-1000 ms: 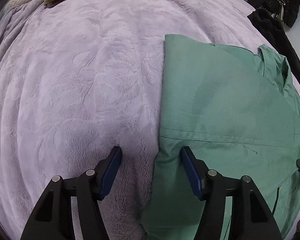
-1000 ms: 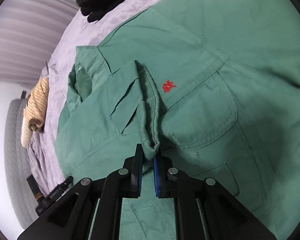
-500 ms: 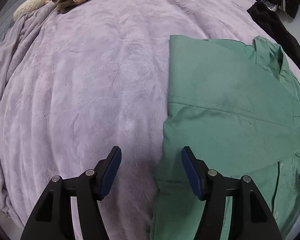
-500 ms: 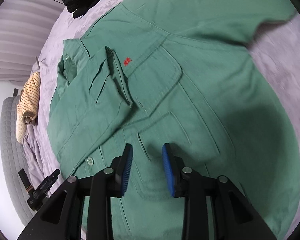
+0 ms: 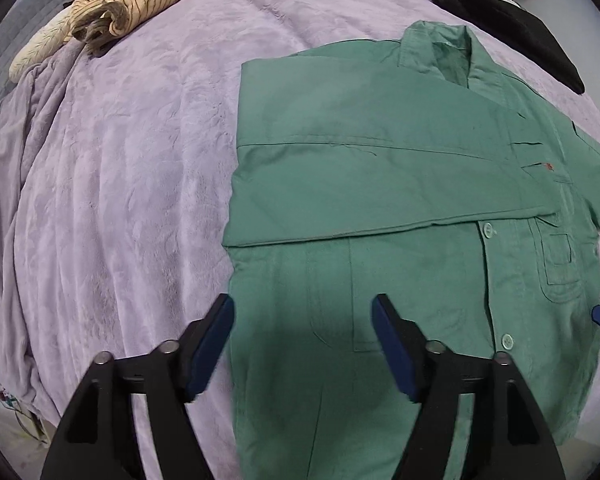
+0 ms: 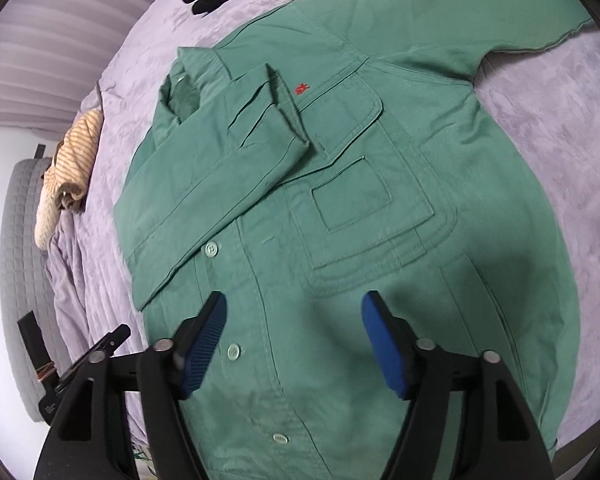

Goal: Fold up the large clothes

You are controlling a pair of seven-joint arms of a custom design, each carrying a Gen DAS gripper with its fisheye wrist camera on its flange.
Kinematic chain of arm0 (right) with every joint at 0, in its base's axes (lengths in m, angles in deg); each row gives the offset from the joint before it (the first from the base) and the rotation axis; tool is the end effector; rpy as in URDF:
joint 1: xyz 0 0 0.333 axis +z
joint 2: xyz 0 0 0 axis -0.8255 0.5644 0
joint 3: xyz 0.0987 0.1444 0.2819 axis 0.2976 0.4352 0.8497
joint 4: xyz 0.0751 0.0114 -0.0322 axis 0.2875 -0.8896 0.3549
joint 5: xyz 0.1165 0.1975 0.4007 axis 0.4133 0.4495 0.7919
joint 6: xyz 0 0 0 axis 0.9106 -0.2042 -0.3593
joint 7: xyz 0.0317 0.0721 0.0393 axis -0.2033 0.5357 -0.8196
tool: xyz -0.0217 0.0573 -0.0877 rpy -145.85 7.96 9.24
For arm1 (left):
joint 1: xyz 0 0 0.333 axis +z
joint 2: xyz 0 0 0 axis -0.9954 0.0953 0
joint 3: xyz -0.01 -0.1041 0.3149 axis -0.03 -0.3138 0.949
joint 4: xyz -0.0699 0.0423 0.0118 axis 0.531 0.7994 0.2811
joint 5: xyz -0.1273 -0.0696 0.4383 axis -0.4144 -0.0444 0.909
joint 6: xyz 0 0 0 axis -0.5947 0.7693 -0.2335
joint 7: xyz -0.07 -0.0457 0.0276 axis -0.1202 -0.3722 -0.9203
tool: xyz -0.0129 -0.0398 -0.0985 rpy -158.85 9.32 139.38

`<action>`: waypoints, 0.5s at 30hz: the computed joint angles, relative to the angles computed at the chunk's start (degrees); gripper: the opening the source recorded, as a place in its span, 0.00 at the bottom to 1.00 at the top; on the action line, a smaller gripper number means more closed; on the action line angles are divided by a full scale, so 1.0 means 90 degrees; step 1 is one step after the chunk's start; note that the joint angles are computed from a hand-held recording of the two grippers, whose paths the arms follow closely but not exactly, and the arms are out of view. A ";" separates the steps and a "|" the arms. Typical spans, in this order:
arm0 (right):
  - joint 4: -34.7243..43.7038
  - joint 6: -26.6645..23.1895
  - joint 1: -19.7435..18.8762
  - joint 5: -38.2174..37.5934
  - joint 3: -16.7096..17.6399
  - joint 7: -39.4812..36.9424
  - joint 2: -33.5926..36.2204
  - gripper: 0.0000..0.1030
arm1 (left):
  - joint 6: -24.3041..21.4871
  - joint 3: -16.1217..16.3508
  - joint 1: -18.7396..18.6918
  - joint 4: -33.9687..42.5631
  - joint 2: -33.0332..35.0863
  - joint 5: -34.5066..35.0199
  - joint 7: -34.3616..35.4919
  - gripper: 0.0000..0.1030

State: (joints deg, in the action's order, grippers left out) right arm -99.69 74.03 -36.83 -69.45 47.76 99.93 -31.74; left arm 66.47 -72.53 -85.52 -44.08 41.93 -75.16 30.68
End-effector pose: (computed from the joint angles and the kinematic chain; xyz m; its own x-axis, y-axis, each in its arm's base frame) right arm 0.6093 0.2750 0.5541 -0.6900 -0.5653 -0.4521 -0.5983 0.7969 -0.0834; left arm 0.7658 -0.1130 0.5630 -0.4673 -0.8838 -0.0231 -0.8635 0.4619 -0.2023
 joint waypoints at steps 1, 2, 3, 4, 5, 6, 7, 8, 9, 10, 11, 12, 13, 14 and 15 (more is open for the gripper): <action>0.0041 -0.0074 0.0017 -0.0031 0.0016 -0.0024 -0.0015 0.75 | 0.0085 -0.0021 0.0033 -0.0133 -0.0127 -0.0085 0.0002 0.90; 0.0083 -0.0155 0.0032 -0.0058 0.0030 -0.0042 -0.0019 0.76 | 0.0213 -0.0043 0.0068 -0.0336 -0.0306 -0.0183 0.0023 0.90; 0.0129 -0.0256 0.0049 -0.0089 0.0044 -0.0062 -0.0032 0.77 | 0.0211 -0.0052 0.0075 -0.0367 -0.0363 -0.0233 0.0053 0.90; 0.0164 -0.0322 0.0062 -0.0119 0.0054 -0.0077 -0.0045 0.77 | 0.0139 -0.0055 0.0077 -0.0375 -0.0416 -0.0275 0.0058 0.90; 0.0190 -0.0378 0.0074 -0.0144 0.0063 -0.0097 -0.0064 0.77 | 0.0073 -0.0058 0.0095 -0.0443 -0.0506 -0.0348 0.0071 0.90; 0.0213 -0.0429 0.0084 -0.0162 0.0072 -0.0112 -0.0085 0.77 | -0.0001 -0.0060 0.0107 -0.0441 -0.0534 -0.0422 0.0081 0.90; 0.0231 -0.0467 0.0091 -0.0178 0.0079 -0.0116 -0.0104 0.79 | -0.0059 -0.0061 0.0114 -0.0472 -0.0594 -0.0481 0.0081 0.90; 0.0245 -0.0502 0.0094 -0.0184 0.0083 -0.0126 -0.0125 0.80 | -0.0052 -0.0063 0.0099 -0.0591 -0.0710 -0.0504 0.0058 0.90; 0.0268 -0.0532 0.0097 -0.0205 0.0089 -0.0119 -0.0138 0.80 | -0.0061 -0.0058 0.0086 -0.0658 -0.0785 -0.0511 0.0062 0.90; 0.0293 -0.0575 0.0097 -0.0219 0.0091 -0.0129 -0.0157 0.80 | -0.0067 -0.0048 0.0074 -0.0712 -0.0843 -0.0505 0.0065 0.90; 0.0311 -0.0615 0.0100 -0.0246 0.0099 -0.0119 -0.0173 0.81 | -0.0094 -0.0042 0.0064 -0.0766 -0.0906 -0.0517 0.0058 0.90; 0.0358 -0.0691 0.0104 -0.0296 0.0109 -0.0125 -0.0185 0.83 | -0.0148 -0.0039 0.0060 -0.0788 -0.0941 -0.0552 0.0058 0.90; 0.0421 -0.0797 0.0104 -0.0359 0.0114 -0.0149 -0.0188 0.85 | -0.0192 -0.0036 0.0051 -0.0817 -0.0980 -0.0575 0.0044 0.90; 0.0481 -0.0893 0.0108 -0.0433 0.0123 -0.0154 -0.0190 0.85 | -0.0219 -0.0033 0.0038 -0.0859 -0.1028 -0.0585 0.0027 0.90; 0.0535 -0.0983 0.0114 -0.0503 0.0131 -0.0179 -0.0196 0.86 | -0.0229 -0.0032 0.0021 -0.0908 -0.1076 -0.0585 0.0022 0.90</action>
